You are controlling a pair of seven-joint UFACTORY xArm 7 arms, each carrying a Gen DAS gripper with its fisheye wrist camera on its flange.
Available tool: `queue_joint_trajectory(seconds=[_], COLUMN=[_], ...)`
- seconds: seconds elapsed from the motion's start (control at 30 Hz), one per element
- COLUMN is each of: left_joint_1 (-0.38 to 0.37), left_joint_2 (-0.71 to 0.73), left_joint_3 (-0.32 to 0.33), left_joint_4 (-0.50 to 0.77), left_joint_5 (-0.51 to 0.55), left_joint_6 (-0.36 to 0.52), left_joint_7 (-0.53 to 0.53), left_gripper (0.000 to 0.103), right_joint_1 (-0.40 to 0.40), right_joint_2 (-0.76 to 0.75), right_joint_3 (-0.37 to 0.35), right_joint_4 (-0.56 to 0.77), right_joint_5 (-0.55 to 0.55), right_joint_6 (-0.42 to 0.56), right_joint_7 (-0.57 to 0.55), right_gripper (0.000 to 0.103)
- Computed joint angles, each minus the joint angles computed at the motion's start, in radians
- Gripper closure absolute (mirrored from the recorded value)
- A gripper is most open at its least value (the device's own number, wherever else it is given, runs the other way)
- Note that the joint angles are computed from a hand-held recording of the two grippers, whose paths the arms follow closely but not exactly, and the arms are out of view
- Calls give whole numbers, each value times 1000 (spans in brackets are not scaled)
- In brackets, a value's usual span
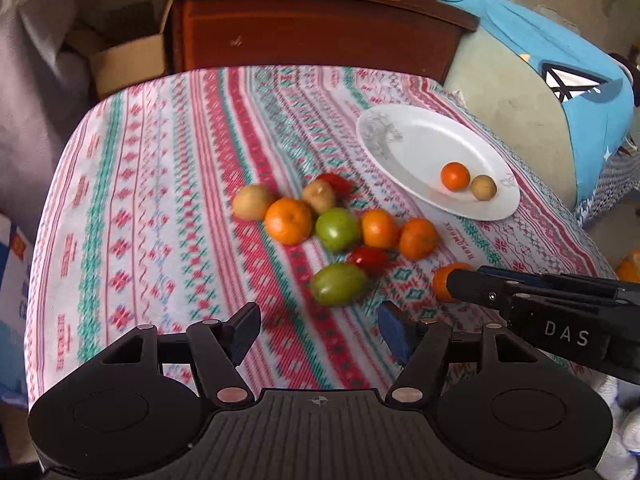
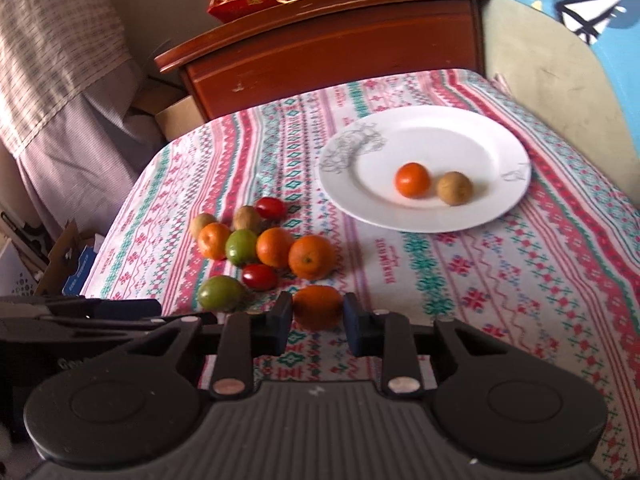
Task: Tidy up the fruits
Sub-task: 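Grasp an orange with the right gripper while the left gripper grasps a green lime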
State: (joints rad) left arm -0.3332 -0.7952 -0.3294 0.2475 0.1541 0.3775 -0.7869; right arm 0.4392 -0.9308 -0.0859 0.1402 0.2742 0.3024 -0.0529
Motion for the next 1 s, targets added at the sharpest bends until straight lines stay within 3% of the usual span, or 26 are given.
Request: queue_joint_trajectory(seconds=[0.37,0.47,0.6,1.0], left_joint_1=[103,110,109,112], left_joint_2=[91,92,94,30], left_joint_3=[-107,-108,-102,-105], left_joint_4=[32,28,22,3], left_joint_5=[107,124,133,126], left_joint_6=[-89,-107,-123,-142], left_joint_7=[-66,-79,-78,-103], left_gripper=[40,49,69,70], right_joint_1=[-5,-5,-5,-12], right_joint_2=[-8,-4,-4,-4], right_joint_3=[-14,-12,-14,-15], right_joint_4=[-6,-5,-5,0], right_joint_5=[5,7,7,10], right_joint_6=[2,-2,-2,2], right_joint_7=[-13,-10,-12,-8], right_gripper=[76,76,76,76])
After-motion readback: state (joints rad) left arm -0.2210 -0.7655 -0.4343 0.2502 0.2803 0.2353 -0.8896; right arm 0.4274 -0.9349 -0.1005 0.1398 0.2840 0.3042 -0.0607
